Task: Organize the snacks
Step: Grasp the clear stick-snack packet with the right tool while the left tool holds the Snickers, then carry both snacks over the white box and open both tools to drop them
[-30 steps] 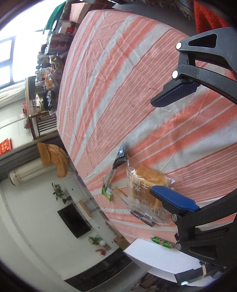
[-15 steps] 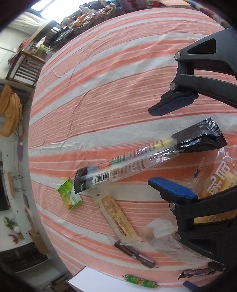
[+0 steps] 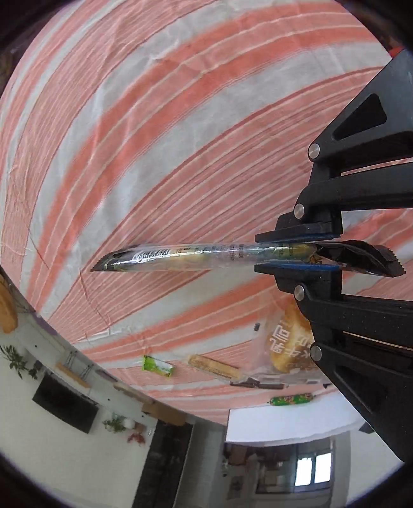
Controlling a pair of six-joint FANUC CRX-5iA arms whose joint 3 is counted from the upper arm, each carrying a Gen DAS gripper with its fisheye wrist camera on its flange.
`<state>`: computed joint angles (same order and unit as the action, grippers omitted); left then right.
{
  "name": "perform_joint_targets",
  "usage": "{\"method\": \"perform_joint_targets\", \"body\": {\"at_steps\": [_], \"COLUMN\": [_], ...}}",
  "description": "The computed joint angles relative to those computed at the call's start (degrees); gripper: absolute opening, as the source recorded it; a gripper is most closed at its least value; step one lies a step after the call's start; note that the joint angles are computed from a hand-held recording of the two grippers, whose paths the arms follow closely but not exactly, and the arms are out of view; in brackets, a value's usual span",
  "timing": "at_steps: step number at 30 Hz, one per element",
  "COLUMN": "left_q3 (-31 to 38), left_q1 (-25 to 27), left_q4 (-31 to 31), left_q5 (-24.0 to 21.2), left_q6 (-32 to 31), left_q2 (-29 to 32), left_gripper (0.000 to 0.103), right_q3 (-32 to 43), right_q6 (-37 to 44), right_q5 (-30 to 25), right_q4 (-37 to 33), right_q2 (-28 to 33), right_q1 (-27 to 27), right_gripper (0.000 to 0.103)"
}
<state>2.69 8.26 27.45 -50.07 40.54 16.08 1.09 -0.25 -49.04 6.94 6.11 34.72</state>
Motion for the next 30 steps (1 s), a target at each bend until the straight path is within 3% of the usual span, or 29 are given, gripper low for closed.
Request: {"method": "perform_joint_targets", "body": {"at_steps": [2,3,5,6,7,8,9,11,16,19,21,22,23,24,26,30], "left_q3": [0.0,0.0,-0.01,-0.01,-0.04,-0.03,0.07,1.93,5.35,7.43,7.36,7.19,7.37,7.17,5.35,0.86], "left_q1": [0.0,0.0,-0.01,-0.01,0.01,0.04,0.05,0.07,0.78,0.21,-0.07,0.03,0.35,0.86,2.14,5.44], "left_q4": [0.0,0.0,-0.01,-0.01,0.02,0.07,-0.07,-1.8,-2.33,-4.22,-4.87,-4.71,-4.0,-2.92,0.24,9.53], "left_q5": [0.0,0.0,0.03,0.03,0.04,-0.03,-0.18,-2.52,-8.67,-10.69,-10.27,-10.26,-11.31,-12.02,-12.38,-16.37], "left_q6": [0.0,0.0,0.0,0.0,-0.03,-0.06,-0.09,1.16,3.75,5.51,4.74,4.06,3.63,3.53,2.26,-1.13], "left_q2": [0.0,0.0,0.02,0.02,-0.01,-0.02,0.0,0.65,1.85,2.56,2.17,1.92,2.07,2.05,1.13,-1.54], "left_gripper": [0.103,0.103,0.103,0.103,0.103,0.103,0.103,0.103,0.101,0.08,0.054,0.028,0.017,0.016,0.016,0.016], "right_q3": [-6.77,-8.16,-6.55,-4.97,-4.82,-5.6,-6.21,-4.57,4.07,9.23,11.07,11.14,11.14,10.89,9.03,4.55], "right_q6": [-1.27,-1.72,-1.84,-1.99,-2.57,-3.76,-5.0,-4.39,7.78,13.62,14.24,13.75,13.49,12.75,10.35,3.57], "right_q5": [8.31,8.24,-0.9,-6.79,-9.79,-10.68,-11.28,-15.77,-24.92,-27.95,-29.44,-30.21,-30.75,-31.08,-29.58,-28.25], "right_q4": [-2.49,-1.96,2.41,4.42,6.07,7.5,8.9,10.94,12.36,11.05,10.18,11.84,12.14,12.5,11.57,14.32], "right_q2": [-4.83,-6.01,-5.37,-4.5,-4.42,-4.95,-5.4,-4.36,2.48,7.72,9.91,10.42,10.44,10.13,7.95,3.22], "right_q1": [1.95,3.14,6.05,7.17,7.82,8.31,8.7,9.24,9.63,8.78,8.31,8.77,8.99,9.26,9.43,12.13], "right_gripper": [0.011,0.014,0.021,0.03,0.038,0.054,0.06,0.06,0.064,0.066,0.067,0.063,0.044,0.024,0.018,0.016]}}
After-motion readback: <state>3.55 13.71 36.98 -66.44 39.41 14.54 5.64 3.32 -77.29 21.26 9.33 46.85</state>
